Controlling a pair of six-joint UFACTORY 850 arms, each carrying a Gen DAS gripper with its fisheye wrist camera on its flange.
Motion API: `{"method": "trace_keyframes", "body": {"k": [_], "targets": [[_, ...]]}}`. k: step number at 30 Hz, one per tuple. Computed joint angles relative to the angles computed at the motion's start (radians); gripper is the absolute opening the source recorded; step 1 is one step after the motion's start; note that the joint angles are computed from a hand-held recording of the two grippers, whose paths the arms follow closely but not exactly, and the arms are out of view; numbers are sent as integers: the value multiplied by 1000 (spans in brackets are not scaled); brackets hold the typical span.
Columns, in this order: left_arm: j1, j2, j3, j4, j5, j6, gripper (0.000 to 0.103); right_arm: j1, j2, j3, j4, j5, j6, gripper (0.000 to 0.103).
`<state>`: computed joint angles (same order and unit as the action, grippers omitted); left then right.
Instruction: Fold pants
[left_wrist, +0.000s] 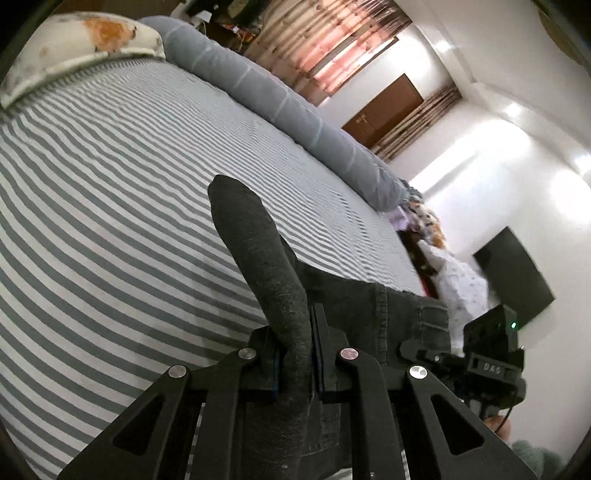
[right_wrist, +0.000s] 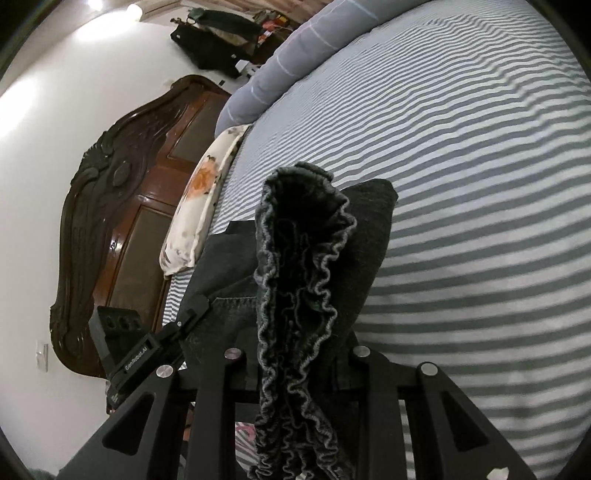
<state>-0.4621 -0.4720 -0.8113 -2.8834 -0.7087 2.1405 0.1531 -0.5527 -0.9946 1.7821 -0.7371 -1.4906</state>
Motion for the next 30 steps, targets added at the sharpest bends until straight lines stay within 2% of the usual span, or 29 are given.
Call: {"method": "trace_keyframes", "body": {"k": [9, 15, 19, 22, 25, 28, 30], "targets": [[47, -50, -48, -47, 33, 59, 13, 45, -105, -152, -64, 38, 79, 23], [77, -85, -93, -5, 89, 28, 13, 45, -151, -205, -99, 68, 121, 23], [76, -97, -117, -41, 183, 50, 13, 38, -168, -209, -110, 96, 136, 24], [81, -106, -134, -14, 258, 3, 16, 47, -162, -200, -106, 168, 151, 34], [81, -108, -142, -20, 334, -23, 25, 64, -146, -185, -97, 248, 142, 40], [71, -94, -139, -119, 400, 81, 29, 71, -111, -143, -42, 329, 77, 49], [61, -87, -141, -237, 451, 213, 35, 72, -90, -114, -4, 369, 35, 53]]}}
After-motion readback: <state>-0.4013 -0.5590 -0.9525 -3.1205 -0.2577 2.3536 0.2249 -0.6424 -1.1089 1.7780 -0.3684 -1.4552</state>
